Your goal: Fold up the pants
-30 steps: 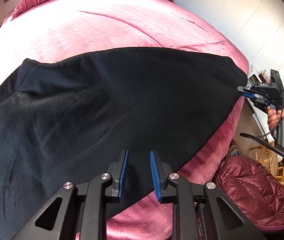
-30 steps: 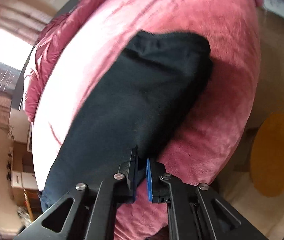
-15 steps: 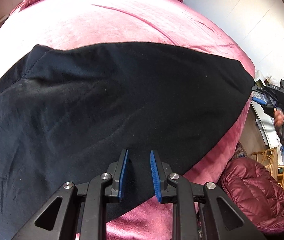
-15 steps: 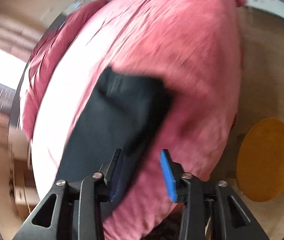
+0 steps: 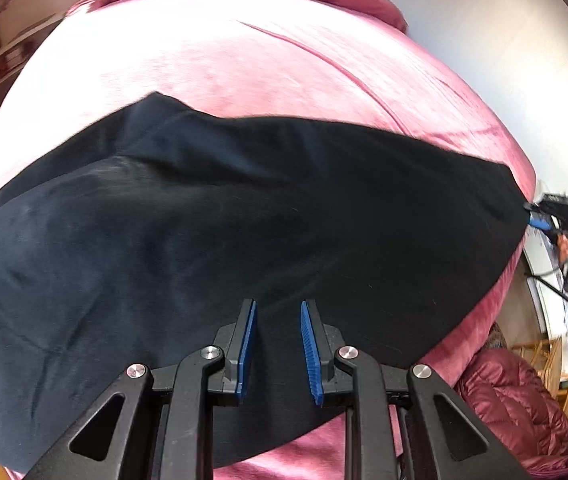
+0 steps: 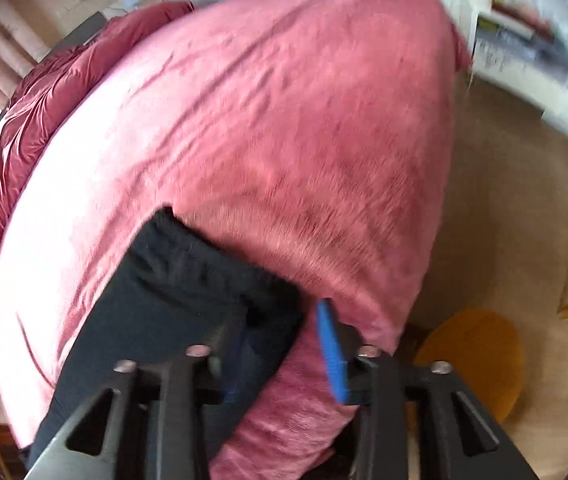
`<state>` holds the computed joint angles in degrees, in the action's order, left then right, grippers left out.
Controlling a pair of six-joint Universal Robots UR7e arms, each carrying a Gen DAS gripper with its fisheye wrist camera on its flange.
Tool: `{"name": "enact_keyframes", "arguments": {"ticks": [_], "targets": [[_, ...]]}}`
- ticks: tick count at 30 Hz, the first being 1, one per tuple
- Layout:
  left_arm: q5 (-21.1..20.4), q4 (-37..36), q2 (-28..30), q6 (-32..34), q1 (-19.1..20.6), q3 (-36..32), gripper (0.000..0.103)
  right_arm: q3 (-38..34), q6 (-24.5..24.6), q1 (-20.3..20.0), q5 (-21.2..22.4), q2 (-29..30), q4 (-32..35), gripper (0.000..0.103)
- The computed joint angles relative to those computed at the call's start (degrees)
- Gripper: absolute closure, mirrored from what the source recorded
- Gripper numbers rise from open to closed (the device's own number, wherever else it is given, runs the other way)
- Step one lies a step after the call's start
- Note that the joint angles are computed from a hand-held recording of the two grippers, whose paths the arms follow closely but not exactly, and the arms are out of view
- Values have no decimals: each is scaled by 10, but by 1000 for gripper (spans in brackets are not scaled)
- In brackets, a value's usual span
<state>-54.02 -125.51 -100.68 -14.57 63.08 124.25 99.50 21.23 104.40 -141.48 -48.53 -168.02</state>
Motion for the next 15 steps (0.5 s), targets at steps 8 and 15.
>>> {"name": "enact_keyframes", "arguments": {"ticks": [8, 15], "targets": [[5, -17, -28, 18, 21, -5, 80, -97, -234, 70, 152, 75, 86, 59], [13, -18, -56, 10, 36, -7, 80, -270, -291, 118, 358, 222, 255, 64]]}}
